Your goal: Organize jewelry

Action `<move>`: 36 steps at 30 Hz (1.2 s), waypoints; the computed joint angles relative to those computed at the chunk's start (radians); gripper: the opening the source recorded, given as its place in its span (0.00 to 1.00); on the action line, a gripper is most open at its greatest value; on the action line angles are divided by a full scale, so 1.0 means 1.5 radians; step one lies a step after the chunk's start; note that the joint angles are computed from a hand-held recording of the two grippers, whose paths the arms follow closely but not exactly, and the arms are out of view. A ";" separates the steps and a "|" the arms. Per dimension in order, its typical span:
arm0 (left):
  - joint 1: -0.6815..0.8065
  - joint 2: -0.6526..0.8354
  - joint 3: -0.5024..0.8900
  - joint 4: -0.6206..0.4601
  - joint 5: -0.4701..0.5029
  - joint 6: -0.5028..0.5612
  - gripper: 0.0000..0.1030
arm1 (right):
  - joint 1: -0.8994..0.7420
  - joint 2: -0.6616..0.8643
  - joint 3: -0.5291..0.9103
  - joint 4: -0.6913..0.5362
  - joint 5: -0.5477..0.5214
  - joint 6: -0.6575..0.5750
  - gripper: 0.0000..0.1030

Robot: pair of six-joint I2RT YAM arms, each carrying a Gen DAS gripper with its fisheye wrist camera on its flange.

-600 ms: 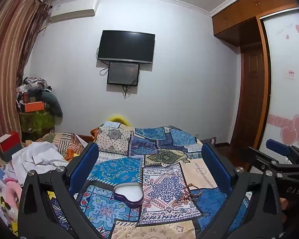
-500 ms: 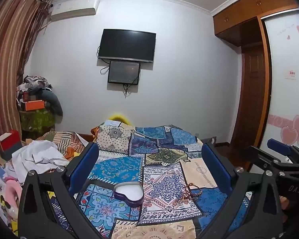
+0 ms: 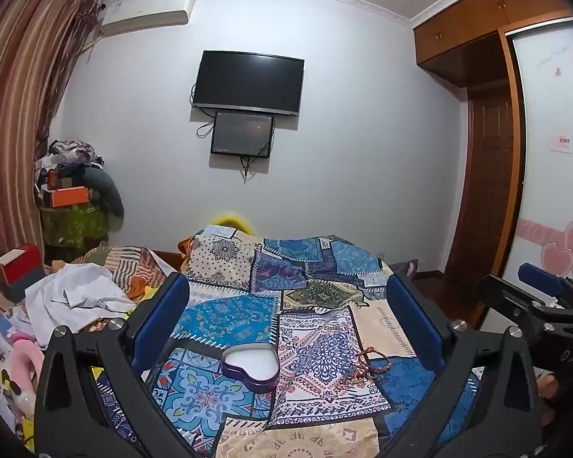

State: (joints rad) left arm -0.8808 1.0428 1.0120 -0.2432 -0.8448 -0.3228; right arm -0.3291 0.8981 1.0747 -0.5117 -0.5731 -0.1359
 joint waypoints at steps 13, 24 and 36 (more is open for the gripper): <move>0.004 -0.003 -0.008 0.000 0.004 -0.007 1.00 | -0.003 0.008 0.009 -0.002 -0.003 -0.003 0.98; 0.002 -0.007 -0.011 -0.004 0.003 -0.010 1.00 | 0.008 -0.003 0.004 -0.006 0.008 -0.003 0.98; 0.007 -0.007 -0.010 -0.009 0.009 -0.013 1.00 | 0.014 -0.002 0.003 -0.004 0.014 -0.005 0.98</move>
